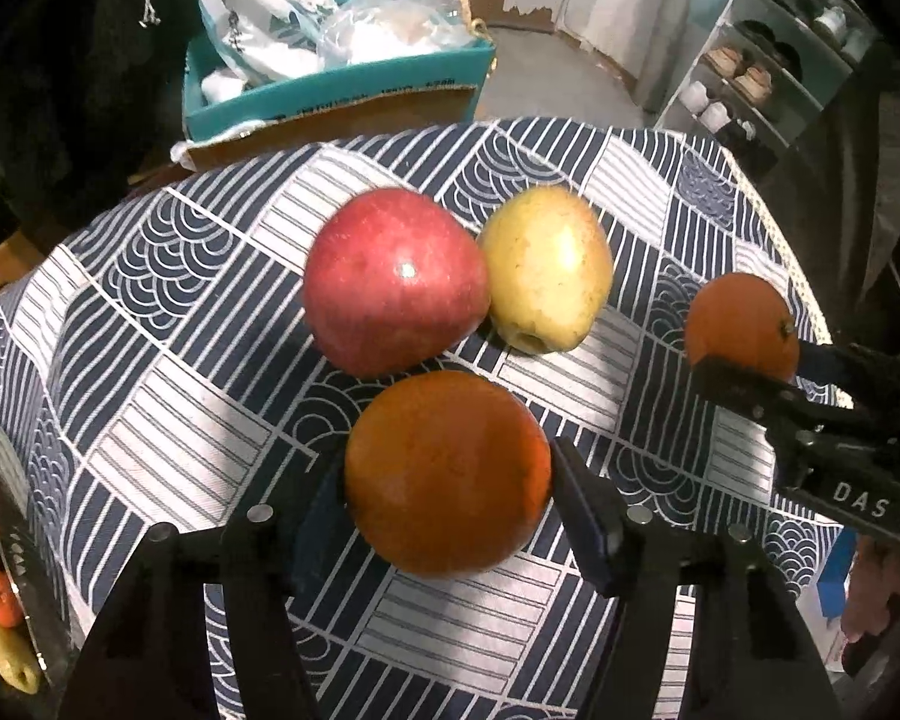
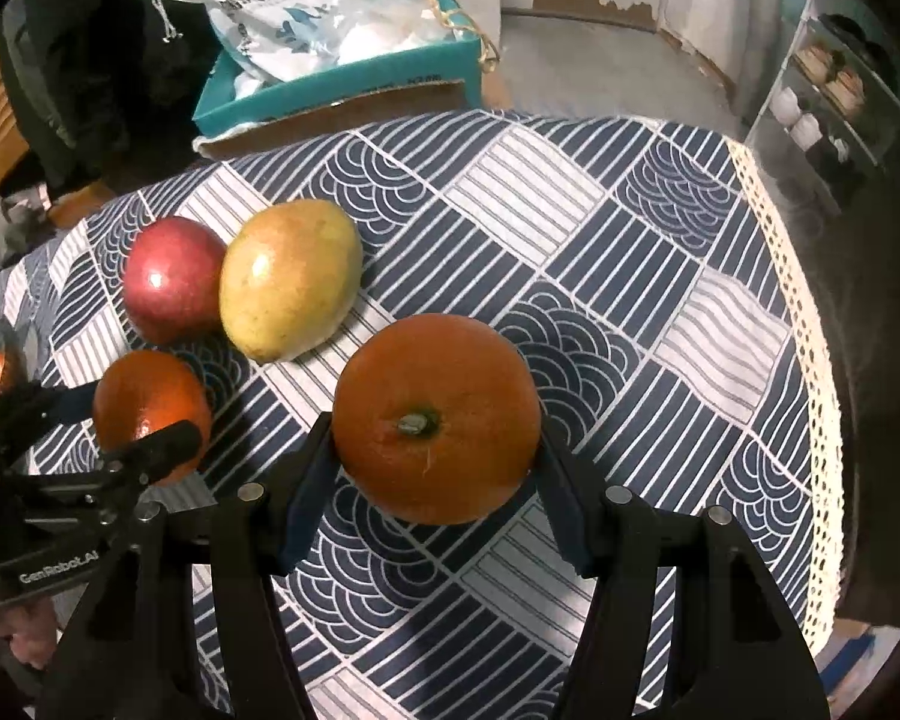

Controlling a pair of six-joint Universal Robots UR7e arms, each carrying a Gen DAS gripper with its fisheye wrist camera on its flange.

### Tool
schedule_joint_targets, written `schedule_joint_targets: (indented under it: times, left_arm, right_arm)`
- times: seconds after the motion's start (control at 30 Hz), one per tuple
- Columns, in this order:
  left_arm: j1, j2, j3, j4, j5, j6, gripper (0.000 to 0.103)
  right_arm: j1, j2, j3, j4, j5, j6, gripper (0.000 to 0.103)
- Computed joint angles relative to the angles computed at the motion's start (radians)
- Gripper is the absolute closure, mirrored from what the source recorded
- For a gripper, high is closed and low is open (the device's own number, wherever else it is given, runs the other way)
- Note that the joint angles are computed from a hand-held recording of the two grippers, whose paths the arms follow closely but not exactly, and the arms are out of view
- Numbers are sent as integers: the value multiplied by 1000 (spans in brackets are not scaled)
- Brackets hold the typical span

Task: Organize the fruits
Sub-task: 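Close the left tool on its orange while the right tool grasps its orange, then lift and carry the orange with the left tool while the right tool carries its orange to the bowl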

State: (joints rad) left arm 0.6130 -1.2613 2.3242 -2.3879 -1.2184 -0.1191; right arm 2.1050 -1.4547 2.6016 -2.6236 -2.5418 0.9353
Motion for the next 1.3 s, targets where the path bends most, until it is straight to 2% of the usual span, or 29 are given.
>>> schedule_joint_targets:
  times: [0.33,0.97,1.3]
  left_arm:
    - [-32,-115,1,45,19,-15,36]
    - [-89,-317,-33,121,91,-7,36]
    - [-113,-420,-46,183,107,-5,36]
  right_arm:
    - [75,-12,-52,105,-27,54,40]
    - [282,0,-213,353,-93,184,40]
    - [346,44,-281,381,-109,171,40]
